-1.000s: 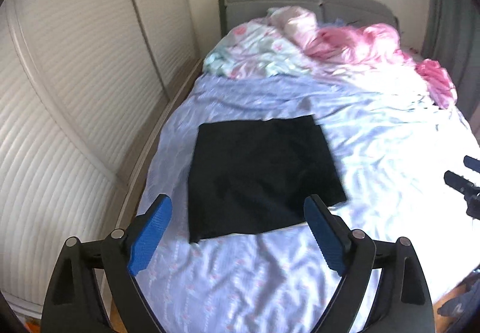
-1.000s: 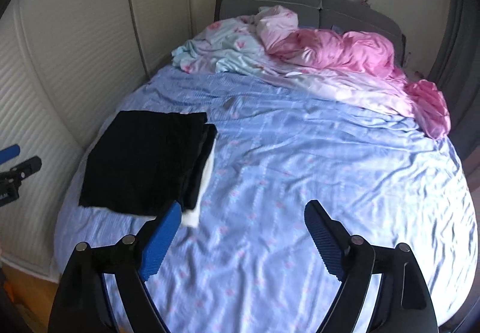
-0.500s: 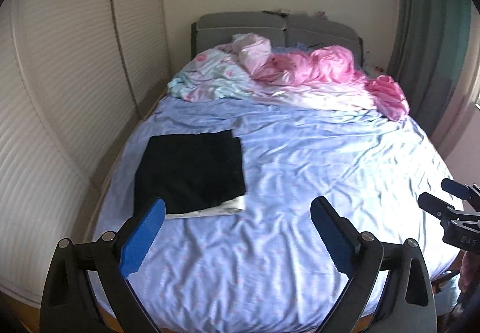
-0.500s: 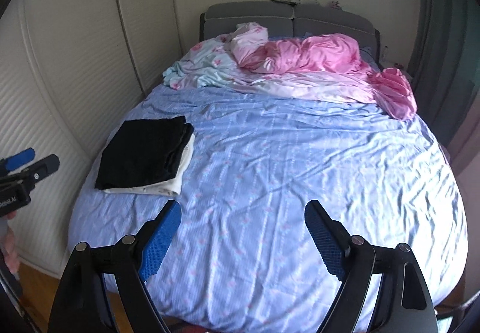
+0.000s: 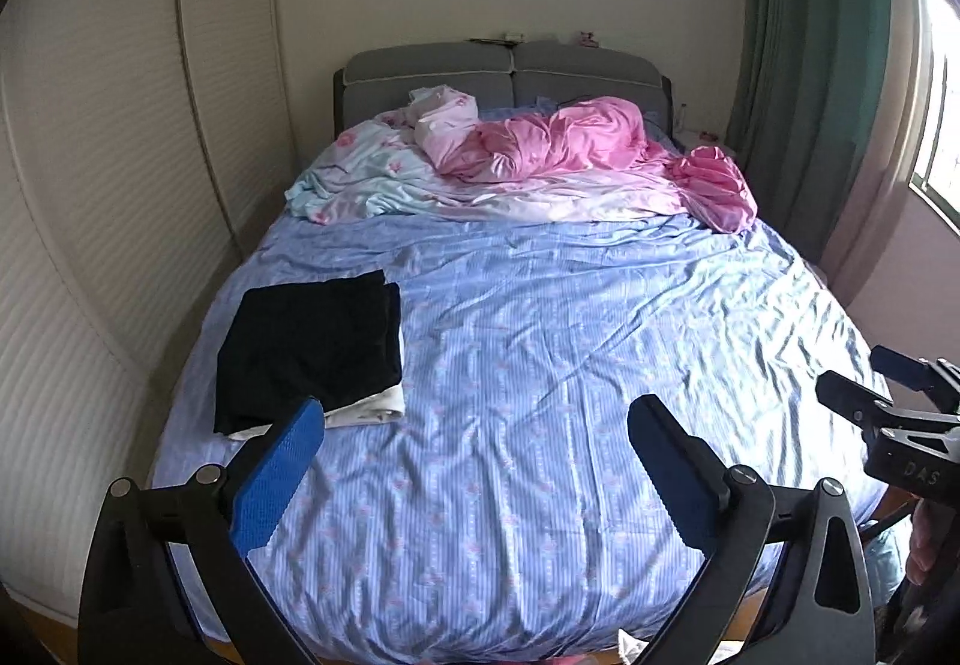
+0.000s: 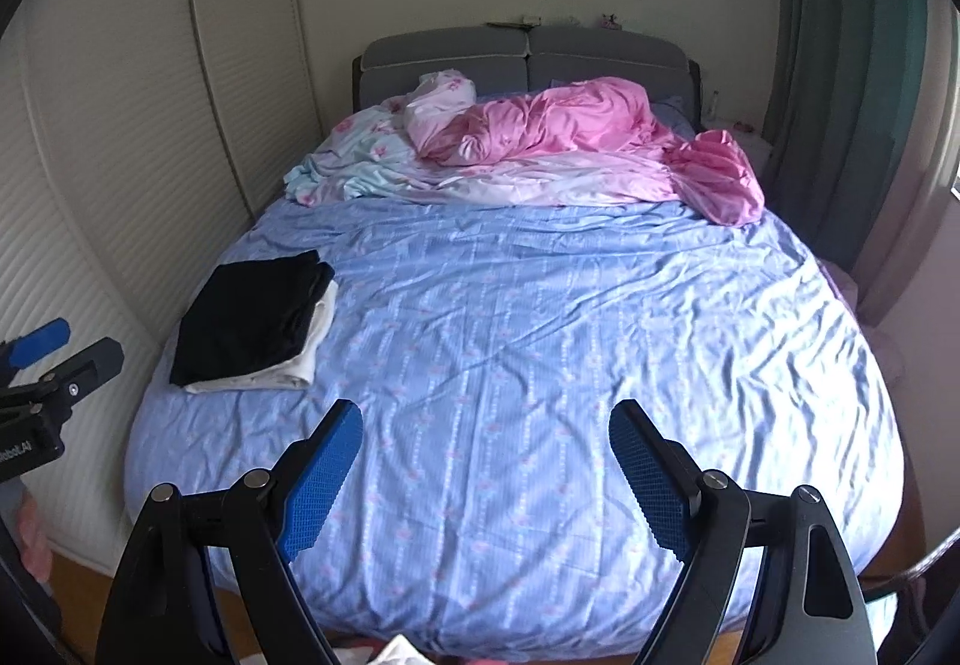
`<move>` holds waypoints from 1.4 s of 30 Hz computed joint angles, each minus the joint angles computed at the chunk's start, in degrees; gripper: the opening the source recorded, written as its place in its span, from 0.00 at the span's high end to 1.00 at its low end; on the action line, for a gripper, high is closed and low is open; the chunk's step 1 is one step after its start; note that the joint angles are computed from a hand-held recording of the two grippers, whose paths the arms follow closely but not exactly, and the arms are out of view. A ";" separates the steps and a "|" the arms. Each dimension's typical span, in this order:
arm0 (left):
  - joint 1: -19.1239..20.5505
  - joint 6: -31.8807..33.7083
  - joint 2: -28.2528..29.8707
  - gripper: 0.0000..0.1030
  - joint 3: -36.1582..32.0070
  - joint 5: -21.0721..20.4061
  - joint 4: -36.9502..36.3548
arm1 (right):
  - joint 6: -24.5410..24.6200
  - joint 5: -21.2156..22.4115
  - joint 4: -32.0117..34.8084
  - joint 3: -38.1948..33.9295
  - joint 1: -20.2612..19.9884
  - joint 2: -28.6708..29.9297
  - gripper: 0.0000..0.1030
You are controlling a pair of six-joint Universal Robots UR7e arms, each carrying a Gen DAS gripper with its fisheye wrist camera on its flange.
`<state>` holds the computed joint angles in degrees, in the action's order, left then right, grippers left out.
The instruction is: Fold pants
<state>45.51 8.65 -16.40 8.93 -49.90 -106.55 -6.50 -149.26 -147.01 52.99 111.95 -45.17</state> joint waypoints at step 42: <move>-2.16 -0.44 -6.45 0.00 15.19 0.62 -6.60 | 2.07 -1.13 -1.35 9.63 0.30 -7.07 0.17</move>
